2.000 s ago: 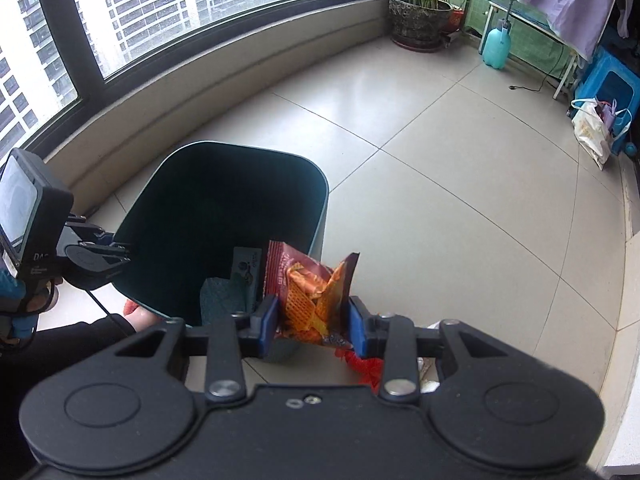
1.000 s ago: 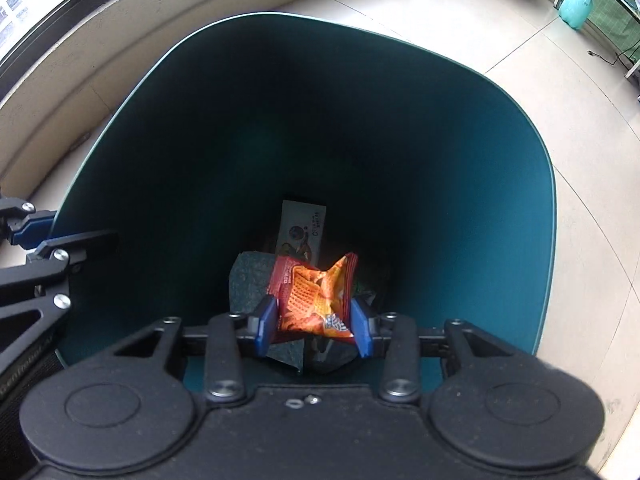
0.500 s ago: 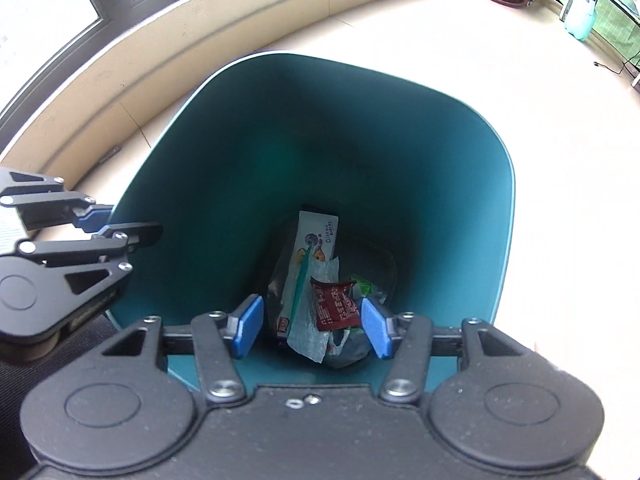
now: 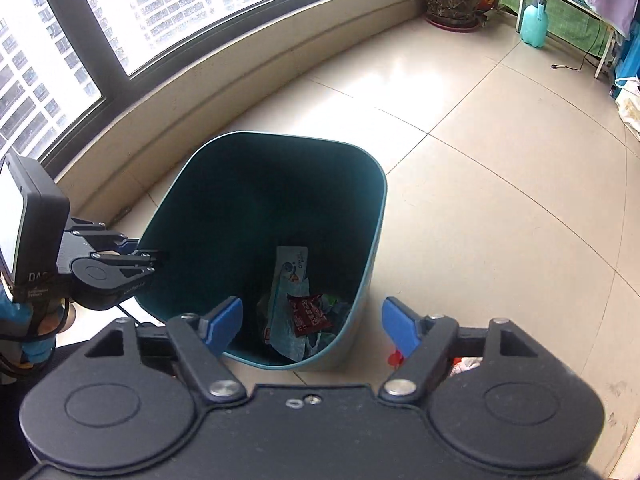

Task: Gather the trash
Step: 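Return the right tool to the pile and grasp the grey crumpled plastic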

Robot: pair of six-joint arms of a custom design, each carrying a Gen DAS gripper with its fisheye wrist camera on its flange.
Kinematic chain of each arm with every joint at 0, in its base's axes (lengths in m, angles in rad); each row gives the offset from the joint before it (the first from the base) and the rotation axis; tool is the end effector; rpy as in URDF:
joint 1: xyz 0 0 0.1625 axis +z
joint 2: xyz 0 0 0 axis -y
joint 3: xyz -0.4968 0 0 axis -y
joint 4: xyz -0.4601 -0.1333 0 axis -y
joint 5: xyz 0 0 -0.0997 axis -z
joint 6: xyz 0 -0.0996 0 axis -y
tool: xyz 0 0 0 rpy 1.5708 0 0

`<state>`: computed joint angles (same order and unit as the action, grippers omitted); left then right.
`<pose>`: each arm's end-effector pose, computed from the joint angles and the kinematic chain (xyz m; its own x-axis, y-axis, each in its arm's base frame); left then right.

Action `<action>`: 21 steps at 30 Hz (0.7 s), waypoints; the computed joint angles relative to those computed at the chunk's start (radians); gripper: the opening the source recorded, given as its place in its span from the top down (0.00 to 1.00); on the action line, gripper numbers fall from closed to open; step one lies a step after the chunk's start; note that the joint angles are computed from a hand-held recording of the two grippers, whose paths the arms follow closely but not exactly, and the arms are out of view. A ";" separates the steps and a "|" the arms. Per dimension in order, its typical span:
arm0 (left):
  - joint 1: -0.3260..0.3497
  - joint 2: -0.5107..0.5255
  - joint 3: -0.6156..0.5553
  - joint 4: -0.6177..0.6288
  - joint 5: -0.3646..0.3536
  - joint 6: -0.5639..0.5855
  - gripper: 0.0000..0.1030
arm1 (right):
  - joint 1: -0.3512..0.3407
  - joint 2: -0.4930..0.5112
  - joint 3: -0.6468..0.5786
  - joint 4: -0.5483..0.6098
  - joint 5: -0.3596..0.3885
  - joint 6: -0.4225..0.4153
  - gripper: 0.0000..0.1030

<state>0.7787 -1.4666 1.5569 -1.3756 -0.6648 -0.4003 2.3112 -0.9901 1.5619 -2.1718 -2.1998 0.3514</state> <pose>-0.2701 -0.5639 0.5281 -0.5199 0.2852 -0.8052 0.5217 0.8524 -0.0349 0.5688 -0.5117 0.2513 -0.8034 -0.2463 0.5421 -0.4236 0.8762 -0.2298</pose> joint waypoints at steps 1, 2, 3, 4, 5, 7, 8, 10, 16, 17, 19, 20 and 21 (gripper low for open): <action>-0.001 0.001 0.000 0.004 0.003 -0.004 0.87 | -0.002 -0.021 0.019 -0.003 -0.014 0.011 0.20; -0.002 0.002 0.000 0.008 0.006 -0.007 0.87 | -0.006 -0.039 0.039 -0.010 -0.027 0.021 0.16; -0.003 0.003 0.000 0.011 0.009 -0.009 0.87 | -0.011 -0.057 0.058 -0.015 -0.041 0.034 0.14; -0.004 0.004 0.000 0.015 0.011 -0.015 0.87 | -0.017 -0.075 0.077 -0.016 -0.054 0.052 0.10; -0.005 0.005 -0.001 0.019 0.012 -0.019 0.87 | -0.022 -0.091 0.093 -0.015 -0.063 0.071 0.10; -0.007 0.007 -0.001 0.025 0.013 -0.027 0.87 | -0.040 -0.134 0.136 -0.004 -0.088 0.130 0.07; -0.007 0.008 -0.002 0.027 0.014 -0.030 0.87 | -0.049 -0.152 0.156 -0.002 -0.106 0.156 0.05; -0.007 0.009 -0.004 0.029 0.014 -0.032 0.87 | -0.070 -0.187 0.194 -0.001 -0.129 0.199 0.04; -0.007 0.016 -0.010 0.044 0.016 -0.048 0.87 | -0.163 -0.287 0.314 -0.006 -0.153 0.348 0.04; -0.007 0.017 -0.010 0.045 0.017 -0.048 0.87 | -0.178 -0.301 0.336 -0.014 -0.155 0.361 0.04; -0.007 0.018 -0.011 0.048 0.017 -0.049 0.87 | -0.214 -0.332 0.382 -0.009 -0.162 0.390 0.04; -0.007 0.019 -0.012 0.049 0.018 -0.050 0.87 | -0.228 -0.341 0.396 -0.008 -0.165 0.405 0.04; -0.007 0.020 -0.012 0.049 0.019 -0.051 0.87 | -0.247 -0.355 0.422 -0.018 -0.168 0.418 0.04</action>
<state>0.7714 -1.4469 1.5453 -1.3262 -0.6463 -0.4509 2.0640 -1.3447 1.9835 -2.1894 -2.3676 0.7691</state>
